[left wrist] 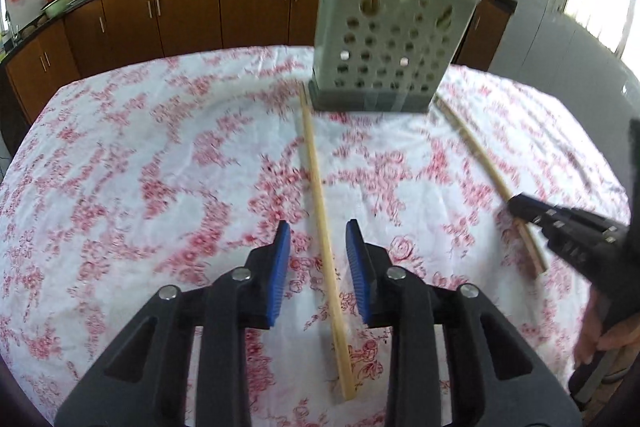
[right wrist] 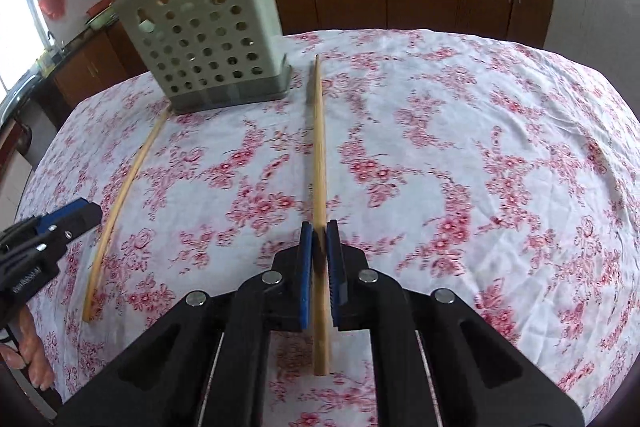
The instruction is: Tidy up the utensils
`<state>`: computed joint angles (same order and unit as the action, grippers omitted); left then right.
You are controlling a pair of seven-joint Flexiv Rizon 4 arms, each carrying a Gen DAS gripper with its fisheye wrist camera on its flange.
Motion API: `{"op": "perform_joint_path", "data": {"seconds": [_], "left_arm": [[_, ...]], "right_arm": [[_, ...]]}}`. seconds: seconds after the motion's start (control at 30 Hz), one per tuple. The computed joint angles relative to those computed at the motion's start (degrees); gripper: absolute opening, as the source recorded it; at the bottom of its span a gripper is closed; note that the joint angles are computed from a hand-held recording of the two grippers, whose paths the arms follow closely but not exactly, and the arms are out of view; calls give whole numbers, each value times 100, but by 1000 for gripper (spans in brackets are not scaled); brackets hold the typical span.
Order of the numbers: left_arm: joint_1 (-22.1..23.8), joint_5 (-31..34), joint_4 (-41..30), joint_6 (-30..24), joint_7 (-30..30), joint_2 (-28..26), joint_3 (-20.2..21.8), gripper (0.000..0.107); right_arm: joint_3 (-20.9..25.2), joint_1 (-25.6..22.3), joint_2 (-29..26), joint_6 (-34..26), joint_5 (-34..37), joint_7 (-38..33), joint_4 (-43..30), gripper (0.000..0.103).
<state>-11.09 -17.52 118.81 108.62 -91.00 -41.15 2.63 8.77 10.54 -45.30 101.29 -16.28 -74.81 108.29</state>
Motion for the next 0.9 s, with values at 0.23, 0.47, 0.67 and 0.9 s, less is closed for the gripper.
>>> {"op": "perform_joint_path", "data": {"seconds": [0.23,0.47,0.67,0.9], "left_arm": [[-530,-377,-219,-330,-1,-157,593,8],[-524,-645,-274,-496,-138,-231,1093,9],[-237,-499,-252,-308,-97,-230,955,10],[-73,-503,-182,-157,-39,-196,754,10]], "right_arm": [[-74,25,-38,117,38,-13,6,8],[-469,370,-165,133,144,60,-213,8],[-843,706,-214,173,314,128,-316,8],[-866,720,-229,294,366,72,-283,9]]}}
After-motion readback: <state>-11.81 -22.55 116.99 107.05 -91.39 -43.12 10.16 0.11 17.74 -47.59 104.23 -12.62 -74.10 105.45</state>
